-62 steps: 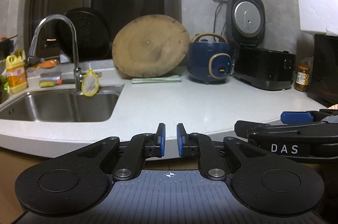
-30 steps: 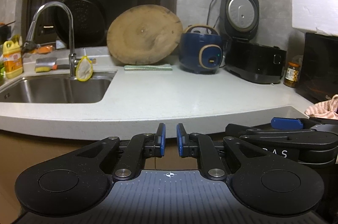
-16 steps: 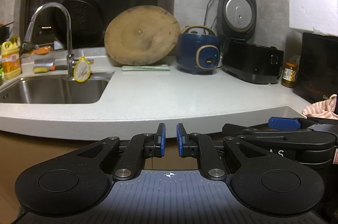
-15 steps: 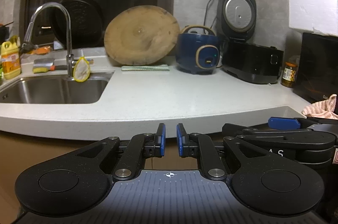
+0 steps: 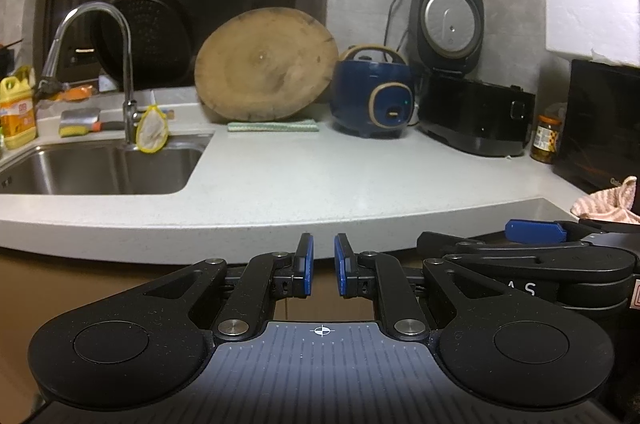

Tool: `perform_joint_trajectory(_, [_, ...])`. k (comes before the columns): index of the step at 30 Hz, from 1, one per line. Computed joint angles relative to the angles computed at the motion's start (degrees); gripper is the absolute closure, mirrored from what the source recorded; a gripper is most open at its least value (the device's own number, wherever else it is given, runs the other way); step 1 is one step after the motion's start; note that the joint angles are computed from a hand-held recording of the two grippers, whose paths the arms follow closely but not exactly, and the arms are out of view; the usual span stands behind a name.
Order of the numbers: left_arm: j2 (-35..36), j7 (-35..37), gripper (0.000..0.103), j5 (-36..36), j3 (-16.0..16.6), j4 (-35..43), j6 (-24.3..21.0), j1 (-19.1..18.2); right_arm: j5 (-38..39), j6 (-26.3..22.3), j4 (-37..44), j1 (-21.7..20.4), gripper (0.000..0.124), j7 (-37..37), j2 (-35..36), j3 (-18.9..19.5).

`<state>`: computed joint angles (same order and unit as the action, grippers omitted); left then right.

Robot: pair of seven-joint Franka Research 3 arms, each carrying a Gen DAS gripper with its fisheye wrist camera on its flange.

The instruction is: Collect trash

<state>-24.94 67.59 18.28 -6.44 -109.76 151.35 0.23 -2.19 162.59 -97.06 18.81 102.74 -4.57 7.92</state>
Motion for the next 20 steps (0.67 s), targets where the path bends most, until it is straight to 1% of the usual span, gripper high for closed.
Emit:
perform_joint_trajectory(12, [0.8, 0.6, 0.089, -1.0, 0.5, 0.3, 0.1, -0.1, -1.3, -0.4, 0.2, 0.1, 0.032, 0.7, 0.2, 0.2])
perform_joint_trajectory(16, [1.5, 0.3, 0.089, -1.0, 0.7, 0.5, -0.1, 0.4, -2.9, -1.0, 0.6, 0.0, 0.032, 1.8, 0.5, 0.3])
perform_joint_trajectory(18, [2.4, -0.4, 0.088, -0.5, 0.5, 1.2, -0.4, 1.2, -3.7, -1.7, 1.4, 0.1, 0.032, 2.5, 1.1, 0.3])
perform_joint_trajectory(20, [3.4, -0.8, 0.087, -0.8, 1.3, 2.3, -1.1, 1.8, -3.1, -2.2, 3.0, 0.3, 0.032, 2.3, 2.5, 0.0])
